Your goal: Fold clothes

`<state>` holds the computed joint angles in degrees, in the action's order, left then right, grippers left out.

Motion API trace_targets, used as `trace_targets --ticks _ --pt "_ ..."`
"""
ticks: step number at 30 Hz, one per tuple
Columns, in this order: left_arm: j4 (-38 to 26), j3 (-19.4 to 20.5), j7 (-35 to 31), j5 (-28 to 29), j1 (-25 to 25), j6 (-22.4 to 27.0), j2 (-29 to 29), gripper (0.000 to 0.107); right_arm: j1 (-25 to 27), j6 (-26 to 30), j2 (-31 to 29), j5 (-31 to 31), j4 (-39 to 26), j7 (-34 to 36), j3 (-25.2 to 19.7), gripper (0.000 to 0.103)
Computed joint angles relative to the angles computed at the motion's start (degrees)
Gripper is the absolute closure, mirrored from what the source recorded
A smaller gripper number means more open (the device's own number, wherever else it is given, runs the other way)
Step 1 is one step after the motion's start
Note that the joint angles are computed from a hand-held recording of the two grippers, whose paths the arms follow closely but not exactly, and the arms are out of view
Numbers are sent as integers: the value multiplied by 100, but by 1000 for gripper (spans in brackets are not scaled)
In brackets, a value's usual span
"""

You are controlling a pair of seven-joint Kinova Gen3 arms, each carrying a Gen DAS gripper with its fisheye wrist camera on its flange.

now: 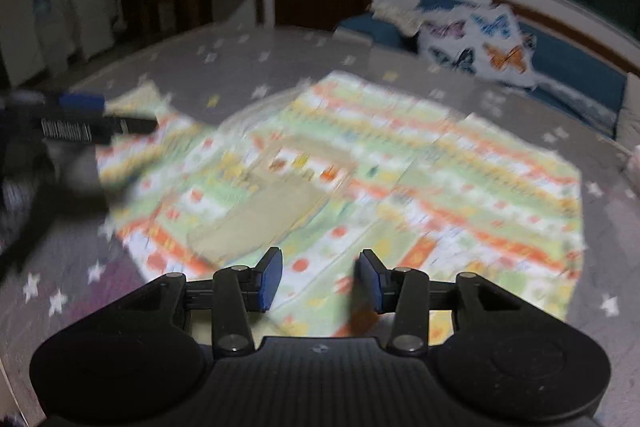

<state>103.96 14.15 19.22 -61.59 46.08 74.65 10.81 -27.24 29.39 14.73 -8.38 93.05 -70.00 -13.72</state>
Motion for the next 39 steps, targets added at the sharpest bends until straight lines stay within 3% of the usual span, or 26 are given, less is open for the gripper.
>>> trace_targets --ticks 10,18,19,21,24,26,28,36,39 --pt "639 43 935 382 -350 409 -416 20 -14 85 9 -88 -52 57 -19 56" --pt "961 112 1132 561 -792 80 -660 41 104 100 -69 -307 -40 222 -80 56" --pt "972 125 1135 537 -822 80 -652 48 115 98 -76 -333 -33 241 -84 56" --pt "988 116 1044 488 -907 16 -646 49 144 93 -92 -393 -11 285 -96 56" --pt "1035 127 996 413 -958 -36 -655 65 175 53 -126 -470 39 334 -105 56" --pt "1139 135 1064 350 -997 -234 -766 85 217 15 -169 -559 87 381 -123 56" --pt "1212 158 1106 326 -1072 -519 -917 96 282 -7 -219 -676 132 461 -148 56" --pt "844 607 1072 -484 -832 -815 -1044 98 609 -105 -440 -1288 360 718 -123 56" --pt "560 653 889 -874 -757 -1249 -964 98 761 -176 -533 -1520 487 764 -67 57"
